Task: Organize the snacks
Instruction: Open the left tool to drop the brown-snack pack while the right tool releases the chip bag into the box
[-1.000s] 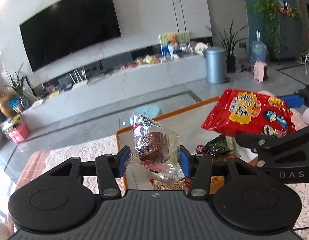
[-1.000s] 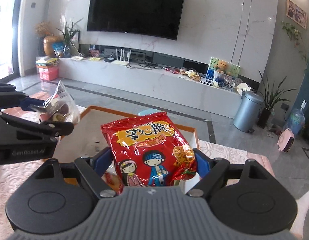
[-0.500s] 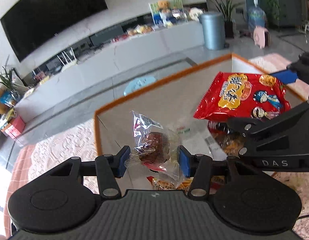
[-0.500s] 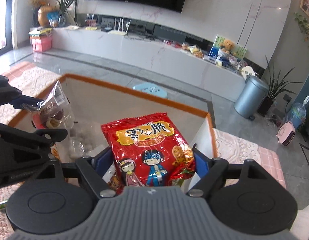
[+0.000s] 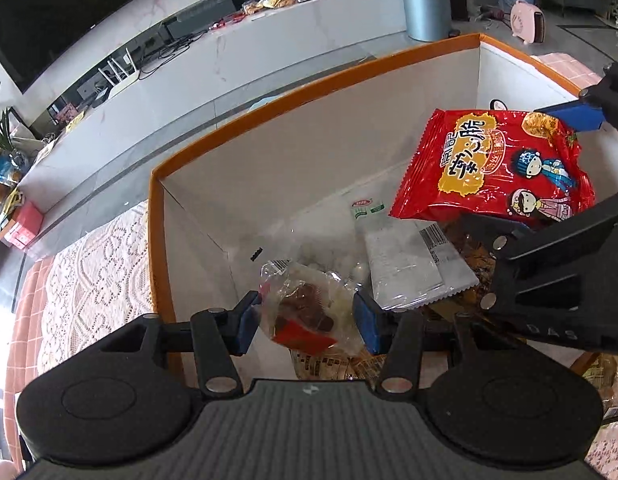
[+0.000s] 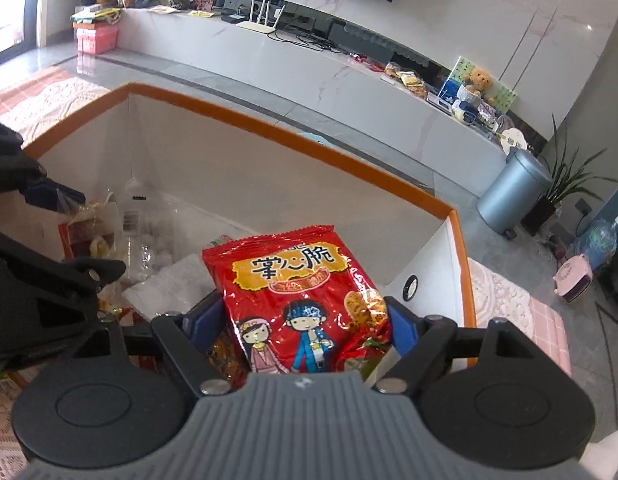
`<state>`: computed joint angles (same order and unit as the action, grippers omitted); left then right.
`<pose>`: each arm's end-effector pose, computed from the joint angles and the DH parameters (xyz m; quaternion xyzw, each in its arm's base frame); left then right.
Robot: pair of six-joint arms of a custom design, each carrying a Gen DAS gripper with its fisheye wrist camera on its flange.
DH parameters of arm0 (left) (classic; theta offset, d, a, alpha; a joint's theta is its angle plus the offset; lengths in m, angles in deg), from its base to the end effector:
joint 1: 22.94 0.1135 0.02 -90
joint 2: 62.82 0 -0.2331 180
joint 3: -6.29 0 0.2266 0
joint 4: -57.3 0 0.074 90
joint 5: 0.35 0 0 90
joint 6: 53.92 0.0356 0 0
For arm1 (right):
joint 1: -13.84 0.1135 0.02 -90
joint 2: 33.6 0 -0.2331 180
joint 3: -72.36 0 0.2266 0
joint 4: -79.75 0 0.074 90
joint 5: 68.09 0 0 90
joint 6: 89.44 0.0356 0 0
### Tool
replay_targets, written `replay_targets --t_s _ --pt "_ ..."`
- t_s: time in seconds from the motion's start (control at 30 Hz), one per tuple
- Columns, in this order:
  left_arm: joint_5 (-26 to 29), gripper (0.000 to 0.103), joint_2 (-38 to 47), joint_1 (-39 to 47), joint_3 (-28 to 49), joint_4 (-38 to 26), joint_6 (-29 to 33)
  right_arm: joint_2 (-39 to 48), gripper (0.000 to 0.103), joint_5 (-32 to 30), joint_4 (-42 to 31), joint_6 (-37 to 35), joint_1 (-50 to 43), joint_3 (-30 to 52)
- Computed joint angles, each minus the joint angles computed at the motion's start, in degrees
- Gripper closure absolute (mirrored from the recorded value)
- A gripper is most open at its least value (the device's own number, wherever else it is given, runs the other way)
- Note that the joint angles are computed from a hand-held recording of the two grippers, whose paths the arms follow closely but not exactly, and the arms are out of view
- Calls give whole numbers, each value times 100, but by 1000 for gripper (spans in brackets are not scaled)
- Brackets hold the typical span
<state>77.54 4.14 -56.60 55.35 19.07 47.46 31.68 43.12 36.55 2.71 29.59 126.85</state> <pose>0.1748 -0.1074 0.1680 0.3360 0.8905 0.0430 0.3037 0.2038 0.0441 0.1961 -0.0542 0.9349 -0.1256 0.3274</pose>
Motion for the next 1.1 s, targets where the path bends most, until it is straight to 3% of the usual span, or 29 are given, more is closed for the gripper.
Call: replay_targets --t_s 0.37,0.53,0.8,1.1 --pt "-223 40 -132 -153 -22 -146 -13 83 21 195 -306 141 276 157" --pt "-265 31 -348 -151 -75 -163 109 33 19 221 -396 49 285 241" --pt "-745 20 -792 -434 -213 -147 210 -285 9 503 -812 159 445 434" --pt "-1436 20 -1353 -898 -284 -346 114 -795 7 901 -1601 428 792 719"
